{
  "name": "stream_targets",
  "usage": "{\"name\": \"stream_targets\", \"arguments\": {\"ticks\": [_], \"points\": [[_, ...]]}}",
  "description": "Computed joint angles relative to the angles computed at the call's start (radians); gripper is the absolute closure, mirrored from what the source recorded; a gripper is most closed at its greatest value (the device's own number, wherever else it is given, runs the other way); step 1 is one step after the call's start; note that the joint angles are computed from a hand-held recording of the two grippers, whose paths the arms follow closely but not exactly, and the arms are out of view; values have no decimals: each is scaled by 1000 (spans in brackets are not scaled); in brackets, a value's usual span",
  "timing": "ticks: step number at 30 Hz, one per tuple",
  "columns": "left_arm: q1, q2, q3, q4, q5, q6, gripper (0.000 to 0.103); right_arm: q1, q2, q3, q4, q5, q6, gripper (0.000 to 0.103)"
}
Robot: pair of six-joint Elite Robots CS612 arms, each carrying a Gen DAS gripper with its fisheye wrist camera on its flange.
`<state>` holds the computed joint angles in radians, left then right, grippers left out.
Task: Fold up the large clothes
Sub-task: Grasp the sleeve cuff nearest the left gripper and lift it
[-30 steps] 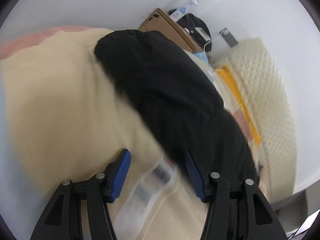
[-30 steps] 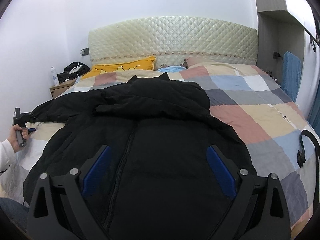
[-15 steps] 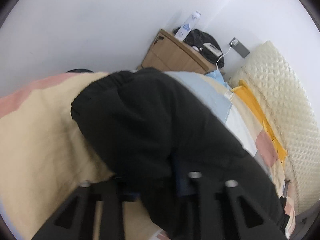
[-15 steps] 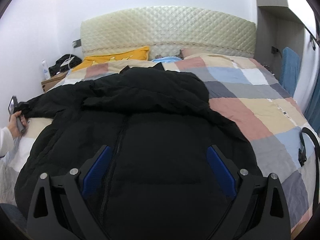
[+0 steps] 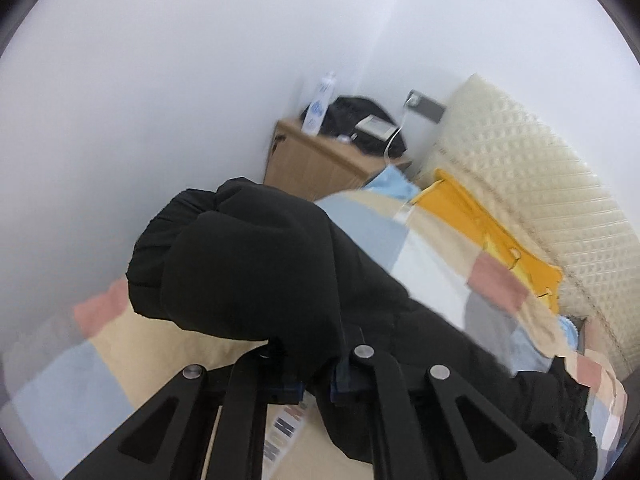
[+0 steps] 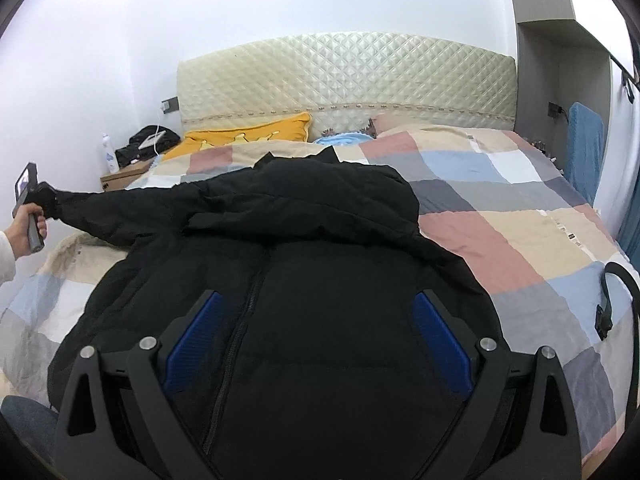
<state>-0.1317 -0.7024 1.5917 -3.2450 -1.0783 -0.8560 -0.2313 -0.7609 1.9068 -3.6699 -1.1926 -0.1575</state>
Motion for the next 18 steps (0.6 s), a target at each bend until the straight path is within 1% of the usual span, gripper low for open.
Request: {"name": "stream_targets", "arguments": {"ticks": [3, 4, 7, 11, 13, 14, 16, 18], "points": [[-23, -39, 14, -9, 33, 30, 96, -13, -7, 11, 0, 29, 3, 6], [-30, -50, 16, -13, 43, 44, 96, -18, -9, 15, -7, 40, 6, 0], [-66, -87, 21, -23, 96, 116, 96, -27, -14, 27, -32, 62, 10, 0], [-118, -120, 4, -47, 159, 221, 96, -38, -20, 42, -64, 81, 3, 0], [-144, -130, -8, -54, 185, 268, 96, -45, -22, 43, -62, 94, 3, 0], [-163, -132, -23, -65, 201, 310, 96, -50, -23, 44, -58, 102, 5, 0], [-189, -130, -46, -101, 214, 372, 96, -60, -27, 42, -36, 125, 1, 0], [-221, -125, -79, -140, 218, 428, 96, -73, -27, 36, -41, 143, -6, 0]]}}
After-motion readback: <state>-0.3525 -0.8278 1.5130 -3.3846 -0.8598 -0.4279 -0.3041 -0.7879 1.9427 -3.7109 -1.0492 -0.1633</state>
